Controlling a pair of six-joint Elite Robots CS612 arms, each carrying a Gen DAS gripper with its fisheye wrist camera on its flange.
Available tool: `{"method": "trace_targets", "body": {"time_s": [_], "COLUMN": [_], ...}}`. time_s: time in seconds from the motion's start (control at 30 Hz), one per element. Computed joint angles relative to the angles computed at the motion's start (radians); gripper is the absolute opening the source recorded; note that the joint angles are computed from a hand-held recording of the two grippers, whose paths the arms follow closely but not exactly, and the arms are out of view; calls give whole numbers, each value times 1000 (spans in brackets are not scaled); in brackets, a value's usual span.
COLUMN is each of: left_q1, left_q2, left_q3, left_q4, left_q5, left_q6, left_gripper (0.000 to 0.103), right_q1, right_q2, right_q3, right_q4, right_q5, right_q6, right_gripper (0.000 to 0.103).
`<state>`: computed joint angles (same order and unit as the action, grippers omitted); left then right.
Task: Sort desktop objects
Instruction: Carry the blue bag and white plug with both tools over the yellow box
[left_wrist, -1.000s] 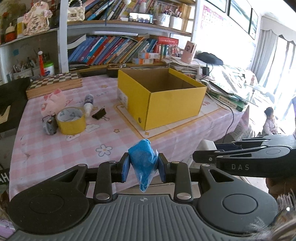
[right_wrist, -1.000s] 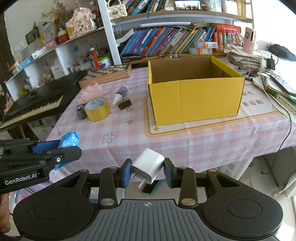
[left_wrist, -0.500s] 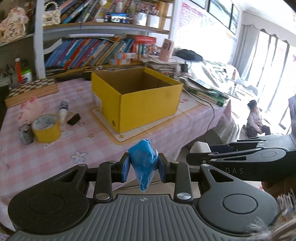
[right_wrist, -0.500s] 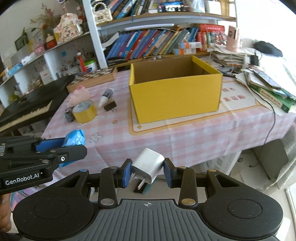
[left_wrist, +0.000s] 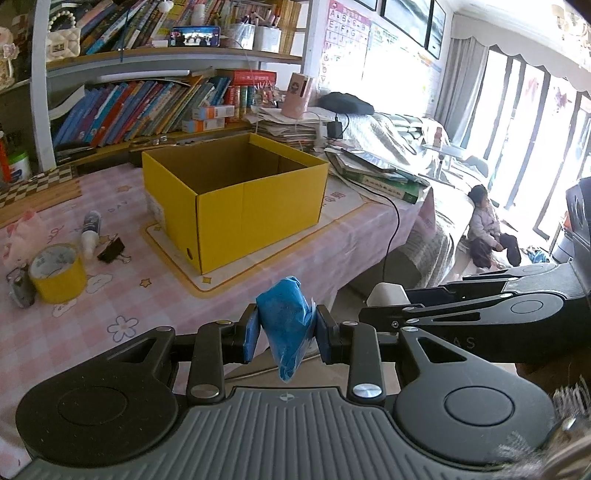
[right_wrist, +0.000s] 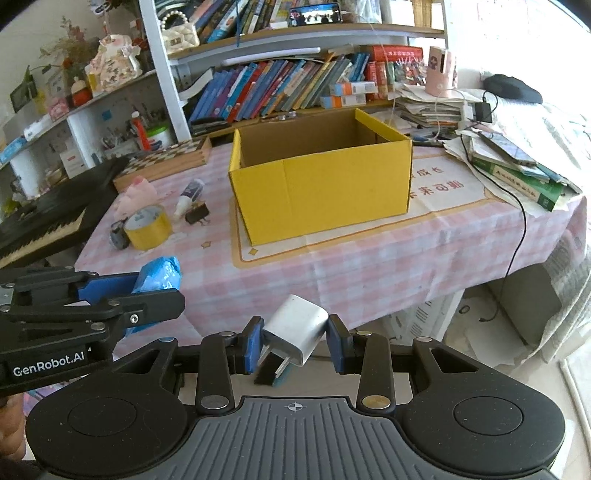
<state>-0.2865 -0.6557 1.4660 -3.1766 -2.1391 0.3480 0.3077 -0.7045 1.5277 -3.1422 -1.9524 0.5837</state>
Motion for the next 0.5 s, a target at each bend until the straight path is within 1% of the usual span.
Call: {"method": "trace_targets", "body": {"time_s": [0.5], "left_q1": [0], "left_q2": [25], "left_q3": [-53], "left_q4": [36], "left_q5": [-8], "left_q6": [-2], "left_gripper": [29], "right_q1": [-12], "right_q2": [17], "right_q3": [-41], "right_q4": [30], "right_q5": [15], "right_q6": [-21], "right_gripper": [36]}}
